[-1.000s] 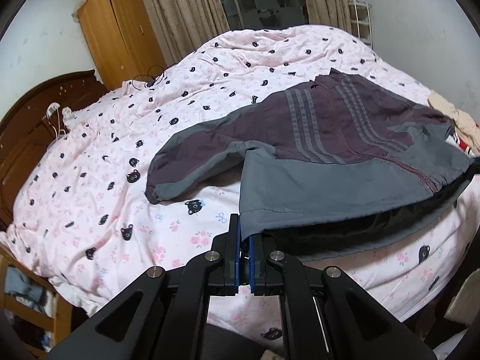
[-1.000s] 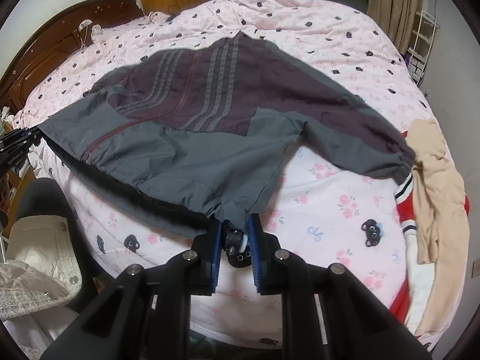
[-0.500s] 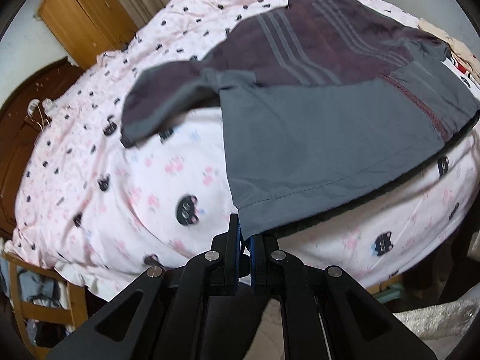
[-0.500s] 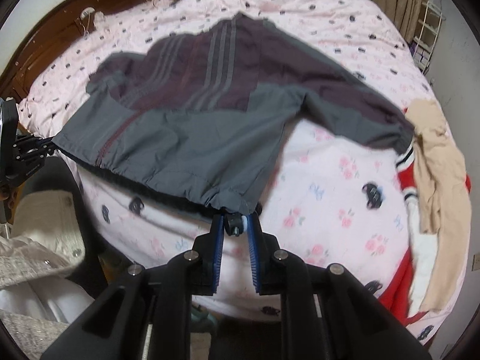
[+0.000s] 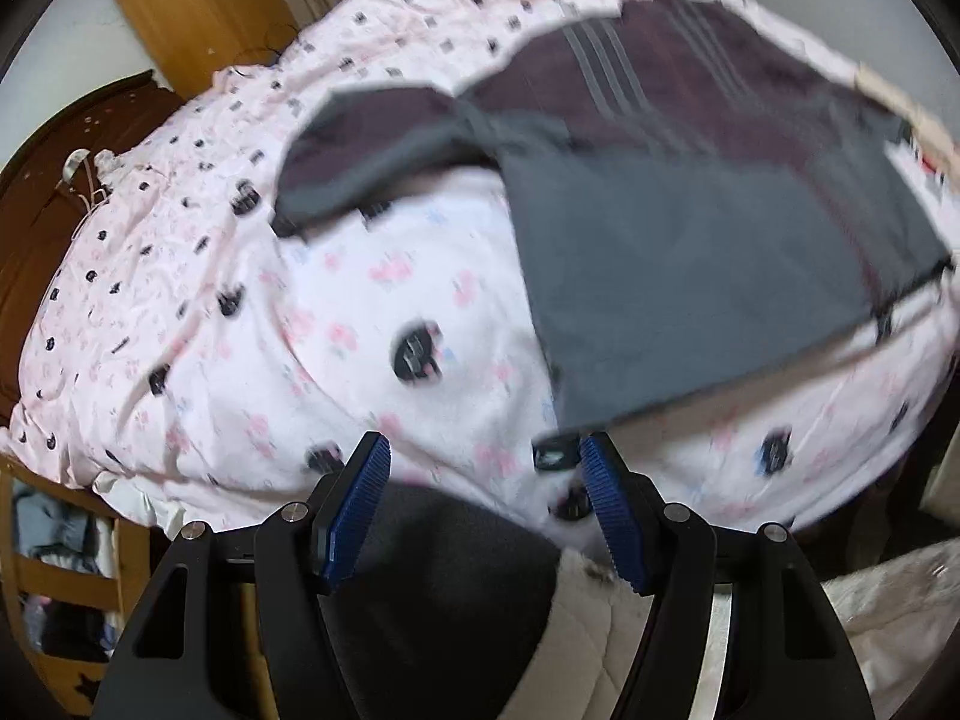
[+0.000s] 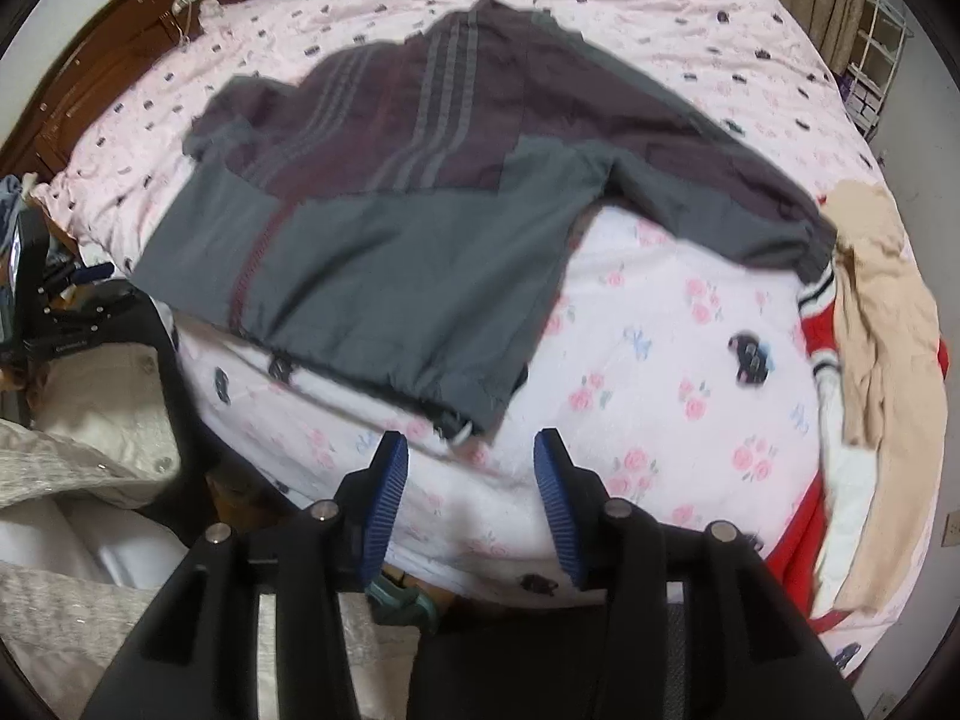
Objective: Fold clothes
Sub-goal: 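Pull the hem taut and release it with both tools, then move both tools to the purple hood and close them on it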
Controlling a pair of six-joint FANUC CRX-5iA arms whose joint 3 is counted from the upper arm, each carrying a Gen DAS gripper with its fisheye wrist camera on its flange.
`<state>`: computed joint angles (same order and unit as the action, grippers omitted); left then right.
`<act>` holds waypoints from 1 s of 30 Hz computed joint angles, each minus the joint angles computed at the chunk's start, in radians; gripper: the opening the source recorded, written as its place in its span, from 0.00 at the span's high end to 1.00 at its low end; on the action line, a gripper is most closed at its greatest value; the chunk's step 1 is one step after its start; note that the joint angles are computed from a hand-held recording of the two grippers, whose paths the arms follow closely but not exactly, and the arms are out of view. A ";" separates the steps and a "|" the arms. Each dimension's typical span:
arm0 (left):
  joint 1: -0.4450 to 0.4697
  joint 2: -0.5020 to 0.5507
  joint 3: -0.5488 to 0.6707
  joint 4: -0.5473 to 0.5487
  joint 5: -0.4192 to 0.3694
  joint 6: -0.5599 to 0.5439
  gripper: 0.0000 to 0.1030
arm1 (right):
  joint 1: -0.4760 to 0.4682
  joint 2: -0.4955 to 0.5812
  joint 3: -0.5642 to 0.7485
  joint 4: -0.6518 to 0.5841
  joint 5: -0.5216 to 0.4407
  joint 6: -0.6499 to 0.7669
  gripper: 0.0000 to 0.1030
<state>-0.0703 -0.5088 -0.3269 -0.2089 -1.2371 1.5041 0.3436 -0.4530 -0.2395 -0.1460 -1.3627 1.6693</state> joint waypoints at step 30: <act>0.074 1.069 1.018 0.432 0.135 -0.329 0.33 | -0.198 1.359 1.763 -0.299 -0.418 -0.215 0.47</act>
